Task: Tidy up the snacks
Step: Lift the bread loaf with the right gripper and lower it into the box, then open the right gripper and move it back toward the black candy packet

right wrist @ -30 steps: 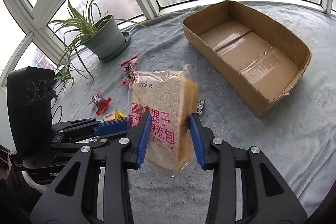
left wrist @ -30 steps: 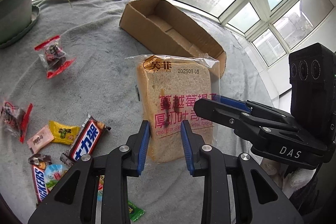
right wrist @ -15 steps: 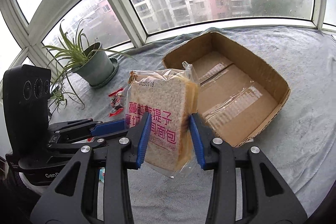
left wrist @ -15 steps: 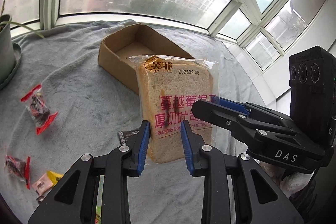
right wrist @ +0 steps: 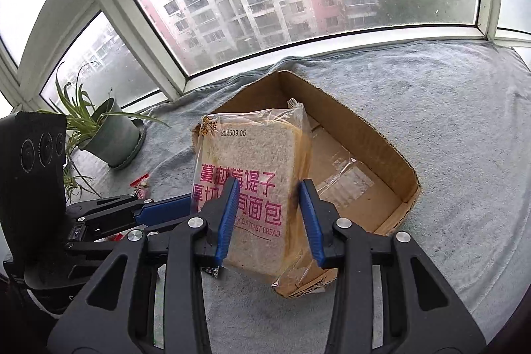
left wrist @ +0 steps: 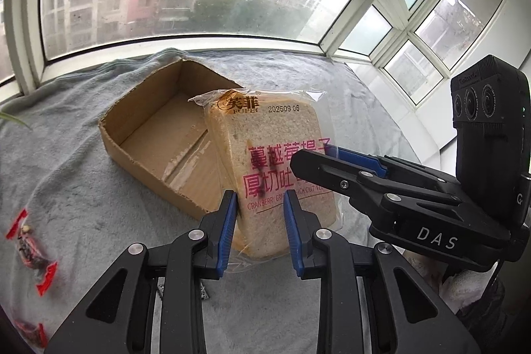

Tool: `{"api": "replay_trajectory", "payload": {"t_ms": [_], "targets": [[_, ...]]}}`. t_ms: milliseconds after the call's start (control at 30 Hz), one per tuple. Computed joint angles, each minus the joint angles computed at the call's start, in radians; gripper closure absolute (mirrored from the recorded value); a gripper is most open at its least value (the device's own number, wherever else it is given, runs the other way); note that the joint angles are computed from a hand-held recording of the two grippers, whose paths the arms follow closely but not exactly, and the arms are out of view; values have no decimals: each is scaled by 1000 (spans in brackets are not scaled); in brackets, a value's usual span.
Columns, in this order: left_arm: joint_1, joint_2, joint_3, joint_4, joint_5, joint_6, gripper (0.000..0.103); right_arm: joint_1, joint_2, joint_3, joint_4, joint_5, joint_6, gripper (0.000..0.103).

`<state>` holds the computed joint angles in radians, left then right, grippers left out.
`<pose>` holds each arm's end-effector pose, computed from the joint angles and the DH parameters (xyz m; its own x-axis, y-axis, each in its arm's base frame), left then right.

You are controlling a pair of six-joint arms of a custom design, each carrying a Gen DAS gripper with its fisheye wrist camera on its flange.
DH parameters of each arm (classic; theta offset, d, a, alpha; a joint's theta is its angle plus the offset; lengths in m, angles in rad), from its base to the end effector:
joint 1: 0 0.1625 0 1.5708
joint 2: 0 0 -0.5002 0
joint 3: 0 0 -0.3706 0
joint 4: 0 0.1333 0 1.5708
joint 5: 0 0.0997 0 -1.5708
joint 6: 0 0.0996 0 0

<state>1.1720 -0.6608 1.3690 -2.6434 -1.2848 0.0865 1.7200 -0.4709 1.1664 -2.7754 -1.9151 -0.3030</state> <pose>-0.1633 -0.8032 0.1747 -0.8883 0.3532 -0.2934 0.4412 0.8336 -0.3323 0.2269 -0.8386 0.1187 -0.8731 -0.2359 0.4267 -0.4089 0.8309 -0.3772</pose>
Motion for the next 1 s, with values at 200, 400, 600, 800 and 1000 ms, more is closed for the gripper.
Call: {"api": "replay_trajectory", "payload": {"t_ms": [200,400,600,800,1000], "targets": [[0,39,-47,37,4,-6,78,-18,4,-18,15,-9,1,63],[1,51,-61,54,-1,-7,78,-23,12,-23,-12,-66,-1,62],[5,37,-44,40,10,-13,78,-26,-1,0,-25,-61,6,56],[0,15,-24,23,15,-8,78,-11,-9,21,-45,-65,-14,55],[-14,-27,30,-18,51,8,78,13,-25,70,-104,-66,-50,39]]}}
